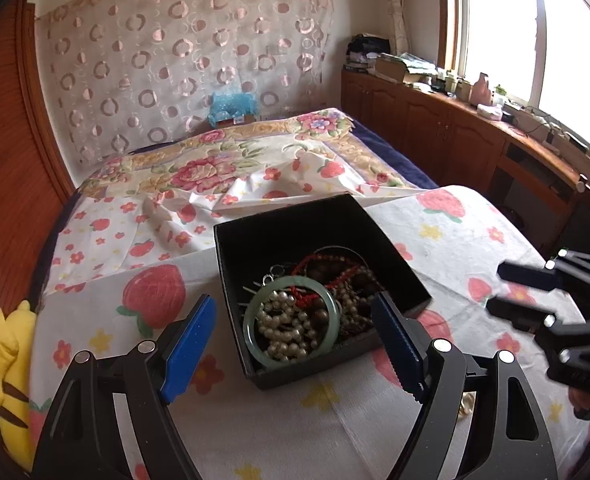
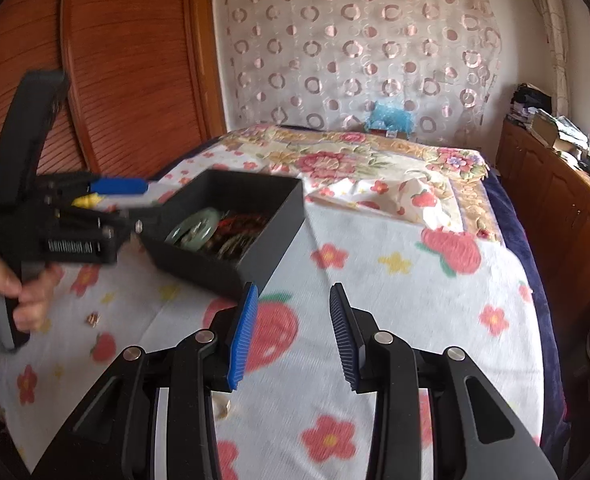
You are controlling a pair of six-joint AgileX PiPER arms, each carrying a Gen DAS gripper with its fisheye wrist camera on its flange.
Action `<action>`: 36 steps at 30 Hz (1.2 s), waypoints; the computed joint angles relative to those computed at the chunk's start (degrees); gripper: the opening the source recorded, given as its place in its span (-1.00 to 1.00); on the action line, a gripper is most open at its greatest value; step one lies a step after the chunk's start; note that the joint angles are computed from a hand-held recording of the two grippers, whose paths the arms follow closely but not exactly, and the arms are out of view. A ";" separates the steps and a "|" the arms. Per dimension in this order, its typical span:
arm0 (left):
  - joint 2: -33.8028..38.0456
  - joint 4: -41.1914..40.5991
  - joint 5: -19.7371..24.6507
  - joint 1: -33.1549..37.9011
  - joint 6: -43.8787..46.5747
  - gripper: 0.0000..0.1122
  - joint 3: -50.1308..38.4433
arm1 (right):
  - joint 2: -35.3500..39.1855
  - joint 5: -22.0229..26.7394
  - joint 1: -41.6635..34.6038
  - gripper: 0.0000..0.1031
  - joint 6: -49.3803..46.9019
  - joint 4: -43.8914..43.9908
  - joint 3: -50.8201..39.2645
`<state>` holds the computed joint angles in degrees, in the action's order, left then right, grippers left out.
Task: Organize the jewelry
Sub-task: 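Move the left gripper to the gold flower earring while the right gripper moves to the gold ring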
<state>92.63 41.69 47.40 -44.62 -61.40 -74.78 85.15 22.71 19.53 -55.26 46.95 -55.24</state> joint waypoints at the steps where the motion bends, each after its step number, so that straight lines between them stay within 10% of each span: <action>1: -0.57 0.10 0.05 -0.42 -0.18 0.37 0.57 | -0.42 0.11 0.16 -0.23 -0.17 -0.27 1.18; 29: -15.33 2.83 0.08 -9.09 -16.76 0.36 24.84 | -0.47 0.83 10.46 -0.12 17.67 -21.06 5.41; 36: -15.92 1.16 -1.23 -11.46 -17.46 0.03 27.76 | -0.72 1.01 11.51 -0.50 21.38 -25.34 5.08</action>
<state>76.71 42.84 46.17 -56.07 -78.85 -47.03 84.43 23.72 31.04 -33.88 21.61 -50.16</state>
